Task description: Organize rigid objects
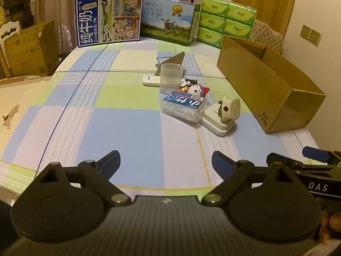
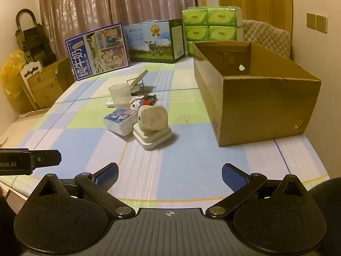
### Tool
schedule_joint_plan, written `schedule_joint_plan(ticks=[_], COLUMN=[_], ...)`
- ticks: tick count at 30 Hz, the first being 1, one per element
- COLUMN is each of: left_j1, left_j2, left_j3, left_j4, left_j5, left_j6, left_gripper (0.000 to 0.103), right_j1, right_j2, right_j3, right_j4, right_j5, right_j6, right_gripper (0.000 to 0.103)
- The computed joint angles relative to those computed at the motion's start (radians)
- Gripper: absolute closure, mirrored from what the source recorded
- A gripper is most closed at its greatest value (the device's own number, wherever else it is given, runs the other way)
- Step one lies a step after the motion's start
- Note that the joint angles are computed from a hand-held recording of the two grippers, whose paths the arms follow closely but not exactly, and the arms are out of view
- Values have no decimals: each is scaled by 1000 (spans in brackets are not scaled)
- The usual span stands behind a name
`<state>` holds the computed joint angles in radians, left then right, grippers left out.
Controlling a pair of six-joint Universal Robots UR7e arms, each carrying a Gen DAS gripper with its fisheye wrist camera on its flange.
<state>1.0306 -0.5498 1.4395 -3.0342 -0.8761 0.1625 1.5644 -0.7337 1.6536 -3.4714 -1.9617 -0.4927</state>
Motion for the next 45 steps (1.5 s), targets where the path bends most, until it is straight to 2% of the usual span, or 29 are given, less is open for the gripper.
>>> schedule_joint_plan(ticks=[8,22,45], left_j1=[12,0,-1], left_j2=[22,6,8], left_j3=[-11,3,2], left_j4=[2,18,27], left_j5=[-2,0,2], left_j6=[14,11,16], left_gripper=[12,12,12], right_j1=[3,5,5], right_j2=[5,13,14], right_j3=[-8,-3,-3], right_j4=[6,-20,-19], right_j5=[-5,-6,-7], right_j6=[3,-33,-34], right_gripper=[2,2,2])
